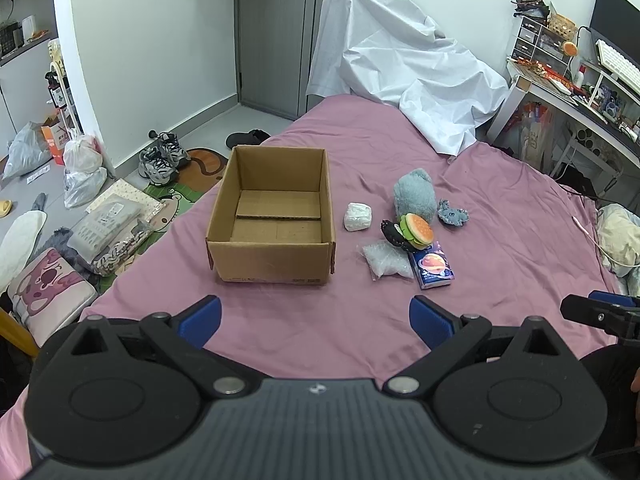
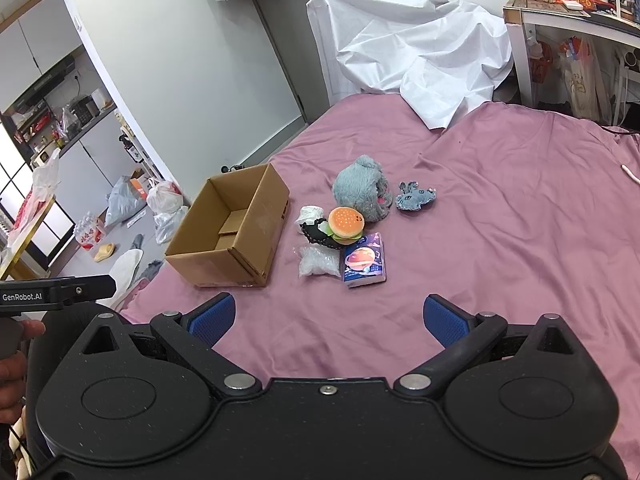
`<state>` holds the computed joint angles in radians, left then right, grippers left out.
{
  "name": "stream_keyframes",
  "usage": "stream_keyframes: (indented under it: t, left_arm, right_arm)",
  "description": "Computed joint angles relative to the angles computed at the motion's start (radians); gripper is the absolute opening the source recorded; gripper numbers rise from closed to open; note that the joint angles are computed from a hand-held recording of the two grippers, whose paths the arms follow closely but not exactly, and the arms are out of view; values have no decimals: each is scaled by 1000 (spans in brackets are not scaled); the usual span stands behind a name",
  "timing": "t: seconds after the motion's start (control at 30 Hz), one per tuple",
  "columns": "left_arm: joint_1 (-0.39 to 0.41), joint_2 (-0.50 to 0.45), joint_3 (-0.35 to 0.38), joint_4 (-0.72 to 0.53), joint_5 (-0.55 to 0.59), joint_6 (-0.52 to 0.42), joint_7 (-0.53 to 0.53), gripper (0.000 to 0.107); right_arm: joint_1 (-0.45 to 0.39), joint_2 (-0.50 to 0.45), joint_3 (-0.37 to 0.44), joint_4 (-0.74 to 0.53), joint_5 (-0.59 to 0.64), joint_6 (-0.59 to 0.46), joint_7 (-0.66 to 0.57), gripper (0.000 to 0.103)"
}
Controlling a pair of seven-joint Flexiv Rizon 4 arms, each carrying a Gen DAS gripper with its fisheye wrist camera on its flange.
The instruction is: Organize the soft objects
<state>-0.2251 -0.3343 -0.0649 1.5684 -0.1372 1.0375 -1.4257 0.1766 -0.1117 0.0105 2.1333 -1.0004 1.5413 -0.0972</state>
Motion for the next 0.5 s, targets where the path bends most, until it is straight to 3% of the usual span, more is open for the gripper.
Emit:
stream_keyframes:
  t: [0.5]
  left_arm:
    - [-2,2,-2,0,-2,0,0,100]
  right_arm:
    - [-1,0,3,1,2,-2,1,101]
